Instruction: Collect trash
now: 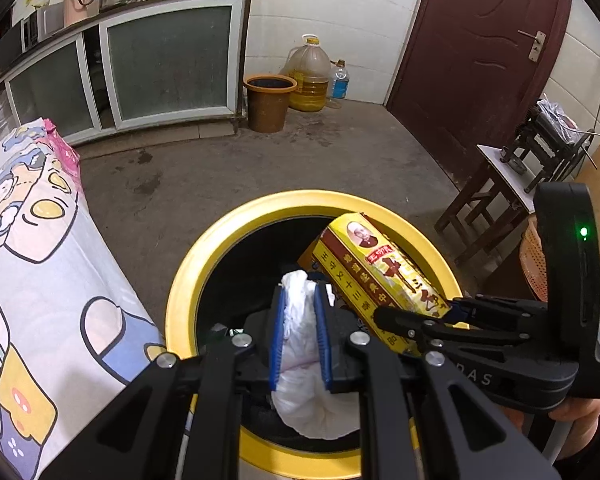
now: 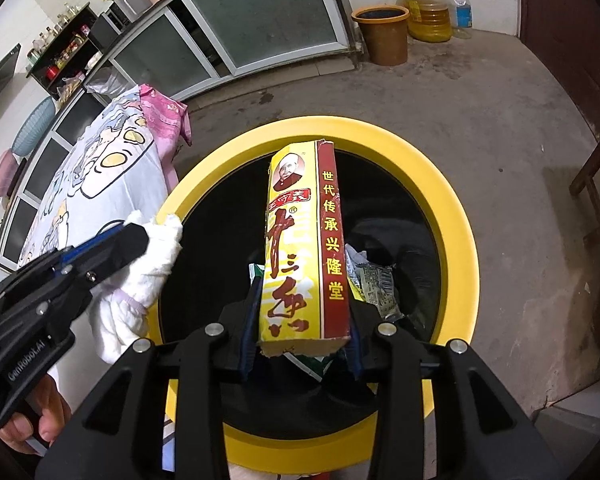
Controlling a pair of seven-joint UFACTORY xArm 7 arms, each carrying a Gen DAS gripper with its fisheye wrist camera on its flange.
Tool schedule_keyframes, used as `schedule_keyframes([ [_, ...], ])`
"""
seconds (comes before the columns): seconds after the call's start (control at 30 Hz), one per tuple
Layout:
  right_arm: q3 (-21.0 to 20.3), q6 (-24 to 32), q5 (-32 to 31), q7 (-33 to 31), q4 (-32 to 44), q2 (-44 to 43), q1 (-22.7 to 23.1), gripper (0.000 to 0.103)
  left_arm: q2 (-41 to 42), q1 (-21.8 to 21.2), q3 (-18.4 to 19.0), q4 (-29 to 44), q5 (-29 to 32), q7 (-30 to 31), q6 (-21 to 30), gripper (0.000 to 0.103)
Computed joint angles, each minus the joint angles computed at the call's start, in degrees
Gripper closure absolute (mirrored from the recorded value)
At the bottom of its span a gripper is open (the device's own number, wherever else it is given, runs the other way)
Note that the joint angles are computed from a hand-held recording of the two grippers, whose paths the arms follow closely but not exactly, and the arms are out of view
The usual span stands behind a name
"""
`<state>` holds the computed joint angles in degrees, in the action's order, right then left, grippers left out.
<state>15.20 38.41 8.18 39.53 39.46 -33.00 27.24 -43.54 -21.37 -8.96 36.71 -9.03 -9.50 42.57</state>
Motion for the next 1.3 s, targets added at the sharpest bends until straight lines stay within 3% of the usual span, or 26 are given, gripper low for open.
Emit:
schedule_keyframes([
  [0.03, 0.0, 0.0, 0.0, 0.2, 0.0, 0.1, -0.1, 0.064, 0.0, 0.0, 0.2, 0.1, -0.2, -0.1, 0.4, 0.083],
  [0.07, -0.3, 0.3, 0.4, 0.5, 0.1, 0.2, -0.1, 0.05, -0.3, -0.1, 0.8, -0.2, -0.6, 0.0, 0.5, 0.071],
  [0.1, -0.3, 0.2, 0.7, 1.0, -0.3, -0.2, -0.2, 0.046, -0.6, 0.1, 0.8, -0.2, -0.9, -0.6, 0.8, 0.049],
  [0.17, -0.4, 0.9, 0.8, 1.6, -0.2, -0.5, -0.5, 0.046, -1.5, 1.1, 0.3, -0.3, -0.6, -2.0, 0.9, 0.02],
  [0.77, 3.5, 5.6, -3.5, 6.9, 1.9, -5.8, -1.3, 0.046, -13.8, 3.5, 2.5, -3.2, -0.4, -4.4, 4.7, 0.019],
  [1.3, 10.2, 8.6, -9.3, 14.4, 7.2, -8.2, -2.4, 0.029, -32.3, 9.2, 4.4, -4.5, 1.9, -4.4, 13.8, 0.008],
])
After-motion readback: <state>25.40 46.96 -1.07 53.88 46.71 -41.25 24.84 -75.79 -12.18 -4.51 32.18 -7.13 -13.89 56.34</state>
